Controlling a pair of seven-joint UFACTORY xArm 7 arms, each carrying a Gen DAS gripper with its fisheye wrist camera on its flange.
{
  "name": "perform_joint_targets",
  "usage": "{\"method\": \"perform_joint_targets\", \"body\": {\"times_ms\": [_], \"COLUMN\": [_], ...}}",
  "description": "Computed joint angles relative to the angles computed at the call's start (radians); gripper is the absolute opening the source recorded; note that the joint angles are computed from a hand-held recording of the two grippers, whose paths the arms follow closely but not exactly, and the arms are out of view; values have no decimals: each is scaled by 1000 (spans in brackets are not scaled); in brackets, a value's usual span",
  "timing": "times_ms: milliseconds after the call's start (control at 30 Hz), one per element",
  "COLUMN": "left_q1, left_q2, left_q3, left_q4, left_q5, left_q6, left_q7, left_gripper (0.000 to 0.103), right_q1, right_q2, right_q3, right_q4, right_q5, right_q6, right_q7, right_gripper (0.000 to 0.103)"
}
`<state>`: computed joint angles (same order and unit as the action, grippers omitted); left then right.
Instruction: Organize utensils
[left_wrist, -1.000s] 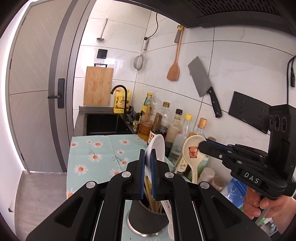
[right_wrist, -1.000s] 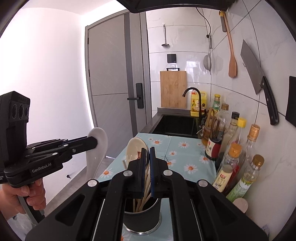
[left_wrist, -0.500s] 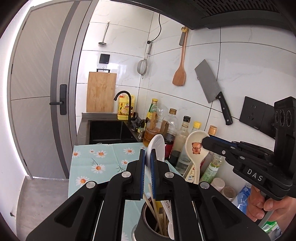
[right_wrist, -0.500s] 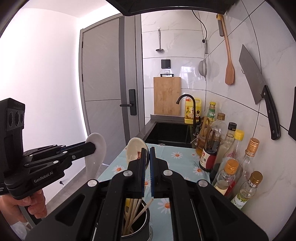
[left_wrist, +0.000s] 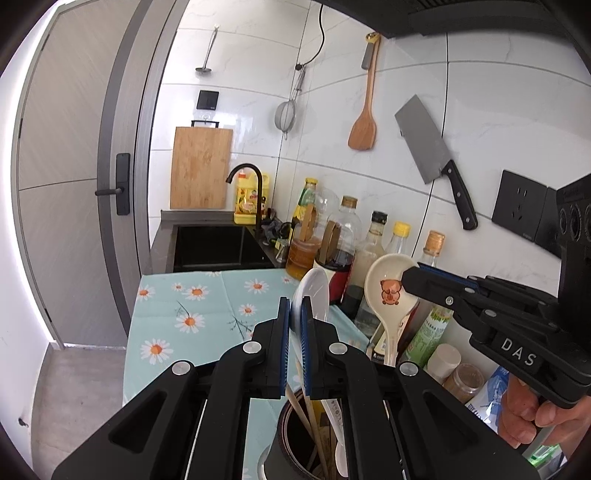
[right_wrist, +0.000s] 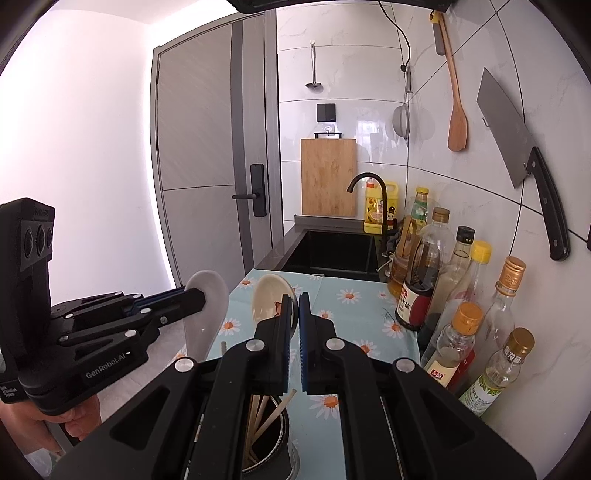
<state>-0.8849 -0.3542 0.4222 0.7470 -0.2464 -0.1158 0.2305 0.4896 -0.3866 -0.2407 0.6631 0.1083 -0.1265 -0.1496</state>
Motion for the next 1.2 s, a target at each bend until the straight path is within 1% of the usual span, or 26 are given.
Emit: {"method": "perform_joint_targets", "body": {"times_ms": [133, 167, 233, 267, 333, 367, 433, 533, 700, 1033, 1067, 1100, 1167, 1200], "left_q1": [15, 5, 12, 9, -10, -8, 9, 17, 56, 139, 148, 154, 175, 181], "left_q2": [8, 6, 7, 6, -3, -8, -14, -27, -48, -106, -115, -121, -141, -150], "left_q3": [-18, -10, -18, -16, -2, -5, -20, -28, -71, -161, -171, -178, -201, -208], "left_q4": [-7, -7, -7, -4, -10, -16, -20, -24, -35, -61, -65, -68, -81, -87], "left_q5": [3, -3, -18, -32, -66, -78, -100, -140, -171, -176, -174, -171, -161, -156], "left_q6": [12, 22, 39, 60, 64, 59, 73, 87, 93, 118, 121, 123, 129, 132], "left_q7": [1, 5, 13, 19, 45, 56, 66, 87, 106, 95, 90, 85, 74, 68], "left_gripper": [5, 5, 6, 7, 10, 10, 10, 14, 15, 15, 15, 15, 15, 21], "right_q1": [4, 11, 35, 64, 92, 84, 81, 60, 29, -31, -35, -37, -35, -41], "right_q2": [3, 3, 1, -3, -9, -11, -20, -33, -58, -132, -138, -148, -170, -181], "right_q3": [0, -6, -25, -51, -72, -62, -56, -33, 1, 63, 67, 69, 66, 72], "right_q4": [-6, -6, -3, -1, 1, 0, -5, -11, -24, -66, -69, -74, -83, -90], "right_q5": [2, 4, 15, 27, 54, 66, 87, 103, 114, 100, 98, 98, 101, 100], "right_q6": [5, 9, 30, 41, 63, 67, 65, 67, 75, 91, 95, 102, 115, 120], "right_q7": [-1, -1, -4, -14, -30, -32, -41, -45, -41, -14, -10, -6, -1, 3], "right_gripper": [5, 6, 6, 8, 16, 23, 24, 24, 24, 24, 25, 29, 31, 31]}}
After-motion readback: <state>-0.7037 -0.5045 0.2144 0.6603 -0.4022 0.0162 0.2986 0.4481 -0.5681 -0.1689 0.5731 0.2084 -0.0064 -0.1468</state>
